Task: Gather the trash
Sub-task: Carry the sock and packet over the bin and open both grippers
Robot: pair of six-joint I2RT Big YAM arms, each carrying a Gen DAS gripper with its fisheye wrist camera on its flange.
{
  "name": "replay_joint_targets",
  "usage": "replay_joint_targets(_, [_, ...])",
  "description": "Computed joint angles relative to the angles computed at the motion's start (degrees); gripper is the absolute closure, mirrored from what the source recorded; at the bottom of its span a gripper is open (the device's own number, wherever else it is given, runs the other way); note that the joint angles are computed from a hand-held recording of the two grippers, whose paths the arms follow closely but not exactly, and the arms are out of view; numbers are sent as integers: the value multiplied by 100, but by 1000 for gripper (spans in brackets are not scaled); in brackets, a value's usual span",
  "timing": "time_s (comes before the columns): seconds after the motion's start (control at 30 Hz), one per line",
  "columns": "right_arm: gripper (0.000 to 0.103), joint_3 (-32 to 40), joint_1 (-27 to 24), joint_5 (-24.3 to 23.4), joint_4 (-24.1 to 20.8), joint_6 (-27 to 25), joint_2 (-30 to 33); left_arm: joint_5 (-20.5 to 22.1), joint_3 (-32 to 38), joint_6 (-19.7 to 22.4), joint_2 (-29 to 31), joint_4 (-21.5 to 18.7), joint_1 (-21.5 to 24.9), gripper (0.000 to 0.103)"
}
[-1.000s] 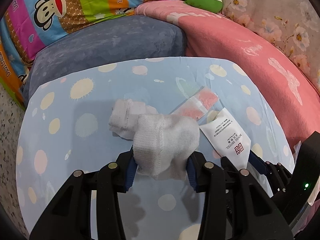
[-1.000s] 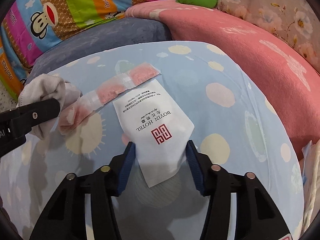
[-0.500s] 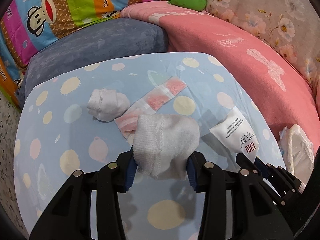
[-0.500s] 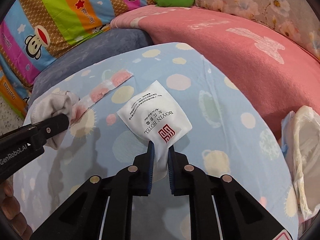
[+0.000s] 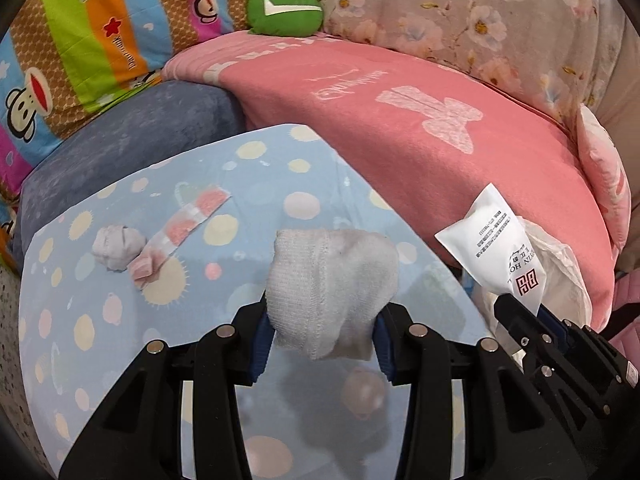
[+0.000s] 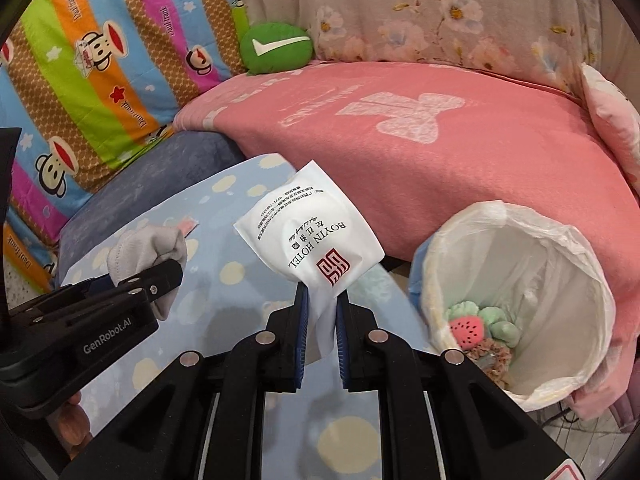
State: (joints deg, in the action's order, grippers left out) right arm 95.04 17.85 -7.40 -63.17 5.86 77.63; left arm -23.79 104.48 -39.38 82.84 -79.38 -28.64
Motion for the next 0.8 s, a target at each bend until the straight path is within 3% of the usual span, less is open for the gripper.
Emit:
replay_joint_targets(0.53, [90,-288,-1964,-474,33,-284,-325,83,2422,560,1883,-319,-1099,62])
replay_joint_targets(0.73, [90,-331,-2367,-549,44,-323,-277,259,3274,759,2503,-484,-1265,60])
replay_joint_targets(0.8, [90,-330,-2453,-555,55,-345,-251,261,3460,806,2635,-476,-1290,55])
